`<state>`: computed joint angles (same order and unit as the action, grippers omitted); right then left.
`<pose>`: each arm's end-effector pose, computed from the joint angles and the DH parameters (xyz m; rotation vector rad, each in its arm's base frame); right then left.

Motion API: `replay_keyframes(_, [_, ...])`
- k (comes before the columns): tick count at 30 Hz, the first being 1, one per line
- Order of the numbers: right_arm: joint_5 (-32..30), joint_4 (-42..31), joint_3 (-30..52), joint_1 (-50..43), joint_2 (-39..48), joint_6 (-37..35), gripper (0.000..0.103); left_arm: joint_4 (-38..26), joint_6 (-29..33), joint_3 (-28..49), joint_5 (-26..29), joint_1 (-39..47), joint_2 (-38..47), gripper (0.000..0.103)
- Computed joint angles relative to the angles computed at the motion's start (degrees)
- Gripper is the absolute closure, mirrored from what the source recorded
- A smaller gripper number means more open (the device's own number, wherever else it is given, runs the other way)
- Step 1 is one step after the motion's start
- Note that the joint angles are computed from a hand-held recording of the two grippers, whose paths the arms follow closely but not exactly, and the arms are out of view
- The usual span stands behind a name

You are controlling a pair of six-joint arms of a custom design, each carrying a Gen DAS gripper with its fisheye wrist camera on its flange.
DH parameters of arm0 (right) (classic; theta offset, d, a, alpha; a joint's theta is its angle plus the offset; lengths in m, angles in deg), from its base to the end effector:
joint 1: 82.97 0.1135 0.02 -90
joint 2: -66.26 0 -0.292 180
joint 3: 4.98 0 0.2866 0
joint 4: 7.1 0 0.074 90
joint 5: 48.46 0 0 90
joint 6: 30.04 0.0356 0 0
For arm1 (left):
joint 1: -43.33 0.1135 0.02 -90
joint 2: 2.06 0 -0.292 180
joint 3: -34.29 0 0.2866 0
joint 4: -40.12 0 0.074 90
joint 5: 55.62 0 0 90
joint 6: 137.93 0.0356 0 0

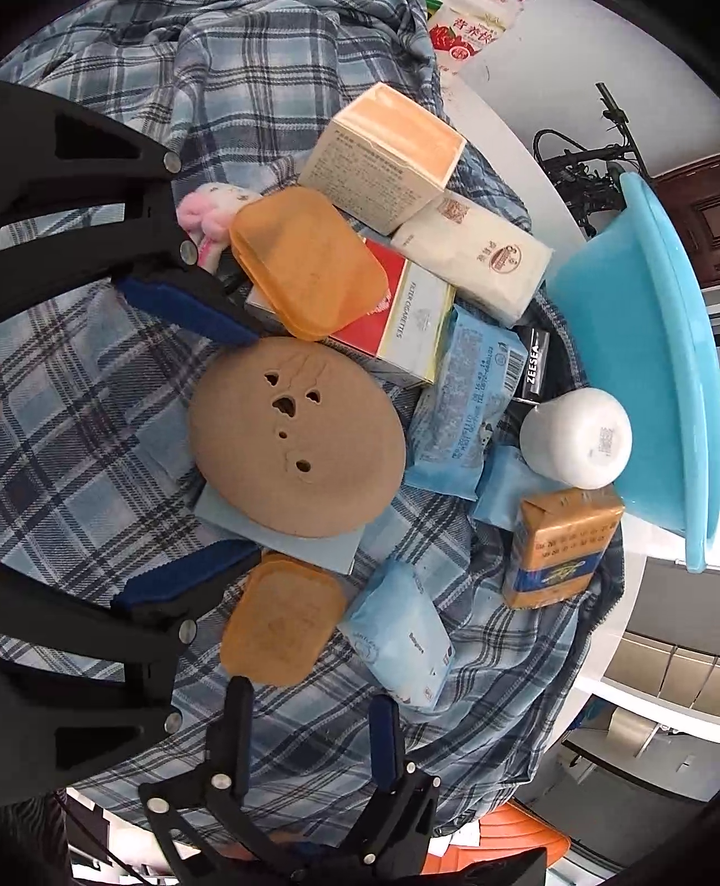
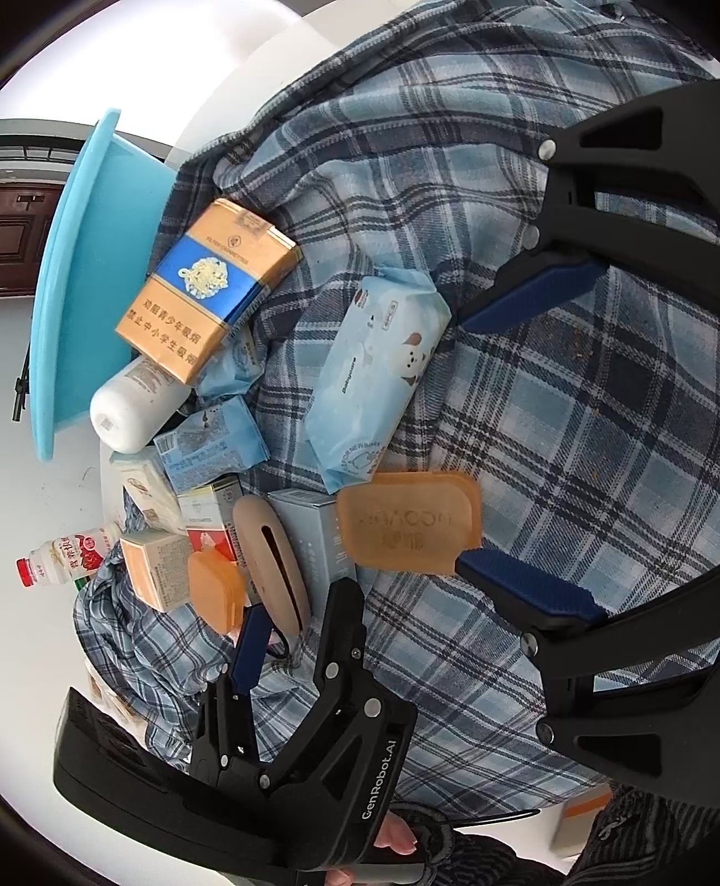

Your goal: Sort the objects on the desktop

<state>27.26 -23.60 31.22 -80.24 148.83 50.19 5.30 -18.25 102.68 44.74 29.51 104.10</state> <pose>0.2288 0.0197 0.0990 -0.3668 2.6159 0.2910 0.3485 -0.0923 0.1144 1.0775 2.5956 -0.1930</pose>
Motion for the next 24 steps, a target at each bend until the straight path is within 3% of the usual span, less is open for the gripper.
replay_keyframes(4, [0.09,0.16,0.4,0.37,0.49,0.01,0.024,0.34,-0.94,0.59,0.33,-0.03,0.7,0.028])
replay_keyframes(8, [0.79,0.03,0.29,0.49,-0.4,0.08,0.024,0.85,0.35,-0.69,-0.05,0.12,-0.66,0.035])
replay_keyframes(12, [0.11,0.54,-0.63,-0.28,-4.39,-1.18,0.024,2.8,2.54,-4.96,-2.87,-1.61,-5.19,0.053])
replay_keyframes(15, [-1.23,-0.38,0.3,-0.59,-4.99,-1.95,0.024,0.72,3.98,-5.9,-2.27,-1.35,-7.35,0.064])
replay_keyframes(19, [-2.5,0.12,1.51,-0.04,-3.82,-1.82,0.024,-5.94,5.81,-4.07,2.07,1.07,-6.99,0.064])
replay_keyframes(21, [-2.96,1.29,2.07,0.95,-2.89,-1.57,0.024,-4.53,5.51,-5.57,0.66,0.94,-8.12,0.063])
replay_keyframes(24, [-2.99,3.05,2.75,3.07,-1.53,-0.91,0.024,-1.53,5.17,-7.8,-1.15,1.17,-10.05,0.038])
